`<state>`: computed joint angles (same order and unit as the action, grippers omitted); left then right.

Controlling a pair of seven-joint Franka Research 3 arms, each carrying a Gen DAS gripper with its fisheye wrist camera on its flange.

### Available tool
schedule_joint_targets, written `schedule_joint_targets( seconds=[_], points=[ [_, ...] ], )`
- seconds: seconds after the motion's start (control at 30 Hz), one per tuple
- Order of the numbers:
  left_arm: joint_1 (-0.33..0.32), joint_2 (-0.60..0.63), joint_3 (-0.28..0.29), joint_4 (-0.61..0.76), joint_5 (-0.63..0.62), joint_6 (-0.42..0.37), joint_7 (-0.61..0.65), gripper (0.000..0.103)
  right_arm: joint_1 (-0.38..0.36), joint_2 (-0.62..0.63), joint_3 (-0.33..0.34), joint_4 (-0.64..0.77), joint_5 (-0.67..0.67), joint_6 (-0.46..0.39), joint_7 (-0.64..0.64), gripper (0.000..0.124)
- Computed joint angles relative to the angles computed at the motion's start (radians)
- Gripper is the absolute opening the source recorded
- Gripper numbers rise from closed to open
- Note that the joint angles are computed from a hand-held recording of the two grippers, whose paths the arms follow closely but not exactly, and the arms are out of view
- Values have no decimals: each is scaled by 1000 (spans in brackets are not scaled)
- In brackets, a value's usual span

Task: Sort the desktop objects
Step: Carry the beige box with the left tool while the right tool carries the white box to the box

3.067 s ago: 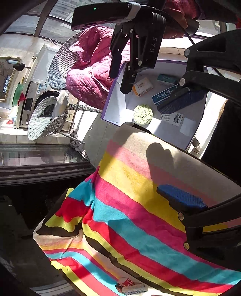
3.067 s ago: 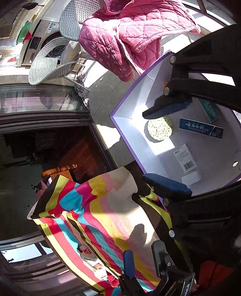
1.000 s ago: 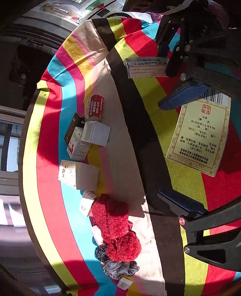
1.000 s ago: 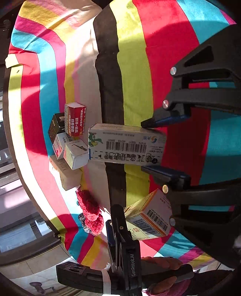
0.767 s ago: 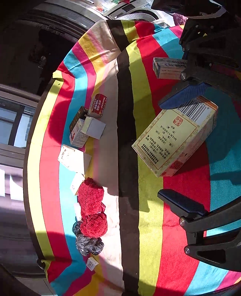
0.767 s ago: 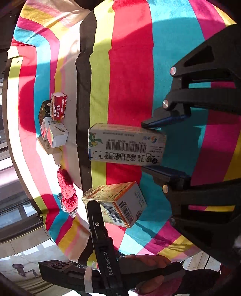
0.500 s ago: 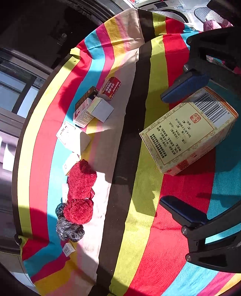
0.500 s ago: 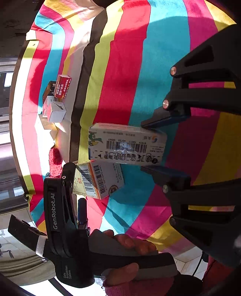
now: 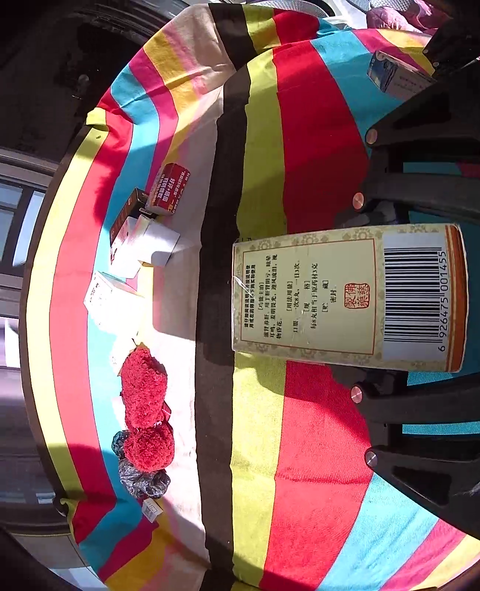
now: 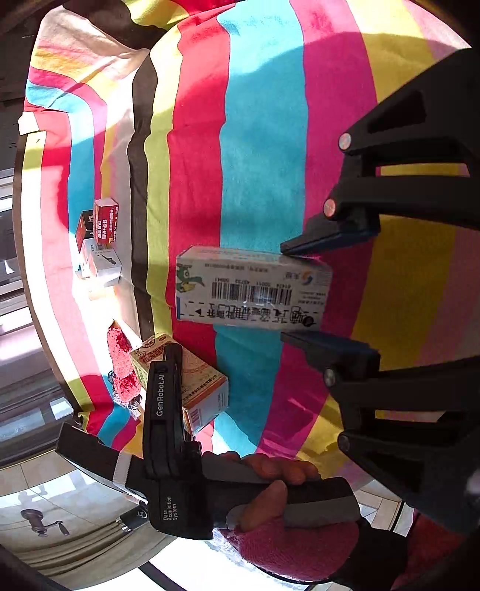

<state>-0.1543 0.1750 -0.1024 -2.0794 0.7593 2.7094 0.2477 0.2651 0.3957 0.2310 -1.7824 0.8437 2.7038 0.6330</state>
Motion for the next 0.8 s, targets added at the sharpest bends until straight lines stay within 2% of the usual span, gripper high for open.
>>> schedule_joint_targets(
  seconds=[0.13,0.3,0.57,0.63,0.8],
  points=[
    [-10,-38,-16,-51,19,39,16,50,6,-35,-5,-55,-2,49,-11,44],
    [-45,-74,-44,-79,94,20,0,50,-4,-80,-7,-117,21,70,-32,43],
    [-72,-83,-78,-107,96,50,67,50,-8,-155,-25,-220,91,119,-72,43],
    [-89,-82,-84,-99,126,38,65,50,-4,-171,-28,-245,112,153,-81,43],
    [-118,-69,-97,-59,165,14,103,50,-10,-216,-43,-299,174,169,-110,43]
  ],
)
